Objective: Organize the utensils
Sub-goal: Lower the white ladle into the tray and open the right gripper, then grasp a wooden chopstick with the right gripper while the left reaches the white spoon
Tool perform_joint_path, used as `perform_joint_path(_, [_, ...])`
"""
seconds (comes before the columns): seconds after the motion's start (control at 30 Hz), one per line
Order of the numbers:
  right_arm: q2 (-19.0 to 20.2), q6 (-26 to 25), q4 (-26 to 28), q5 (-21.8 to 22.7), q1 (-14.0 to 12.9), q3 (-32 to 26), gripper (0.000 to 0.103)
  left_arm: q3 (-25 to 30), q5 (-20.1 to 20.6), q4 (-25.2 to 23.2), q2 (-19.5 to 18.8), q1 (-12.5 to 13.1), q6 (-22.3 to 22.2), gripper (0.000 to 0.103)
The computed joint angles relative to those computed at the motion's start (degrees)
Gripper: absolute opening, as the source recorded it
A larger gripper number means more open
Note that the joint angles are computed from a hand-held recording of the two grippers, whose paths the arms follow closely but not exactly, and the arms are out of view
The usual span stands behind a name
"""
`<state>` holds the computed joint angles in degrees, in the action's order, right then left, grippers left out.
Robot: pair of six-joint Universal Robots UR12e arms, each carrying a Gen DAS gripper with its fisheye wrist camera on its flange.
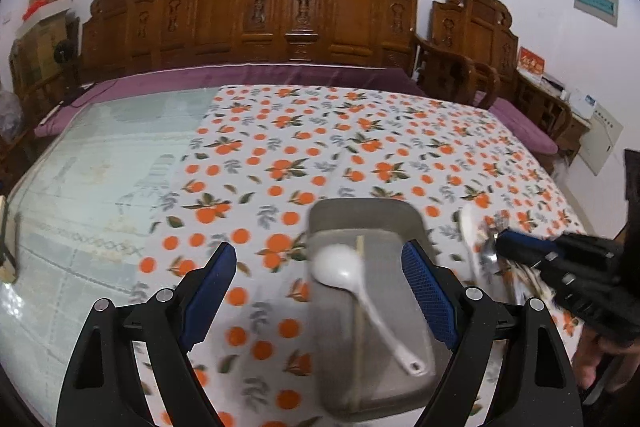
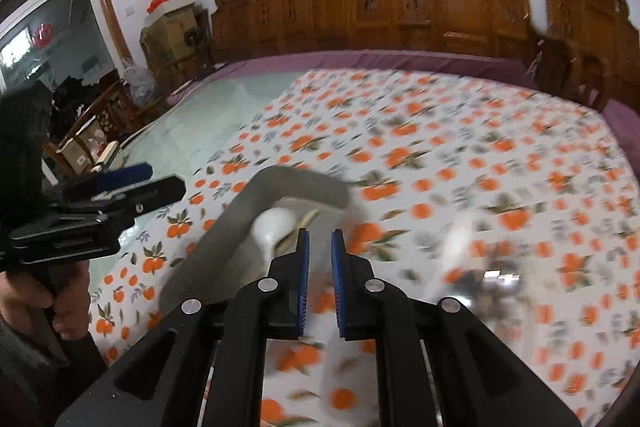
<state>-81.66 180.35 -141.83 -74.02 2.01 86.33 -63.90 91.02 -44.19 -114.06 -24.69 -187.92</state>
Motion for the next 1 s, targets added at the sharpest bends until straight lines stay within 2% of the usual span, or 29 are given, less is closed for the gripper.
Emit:
perform_joint_path(0.33, [-4.75, -2.32, -0.95, -5.69, -5.17, 5.32, 0.014, 0.32, -3.2, 0.85, -0.64, -2.92, 2.31, 0.081])
perform_joint_path(0.47, [-5.07, -1.9, -0.18, -5.39, -6.35, 7.18, 0.014, 0.29, -3.97, 0.66, -0.81, -3.7, 3.07, 0.081])
perform_joint_path(0.7, [-3.39, -5.41, 5.62, -7.08, -6.05, 7.04, 0.014, 0.47, -4.85, -0.1, -1.07, -4.5, 3.96, 0.081])
perform_joint_path(1.0, [-2.12, -9.09, 9.6, -9.51, -5.54, 6.08, 0.011, 0.65, -5.16, -1.27, -1.38, -5.37, 5.46, 0.081])
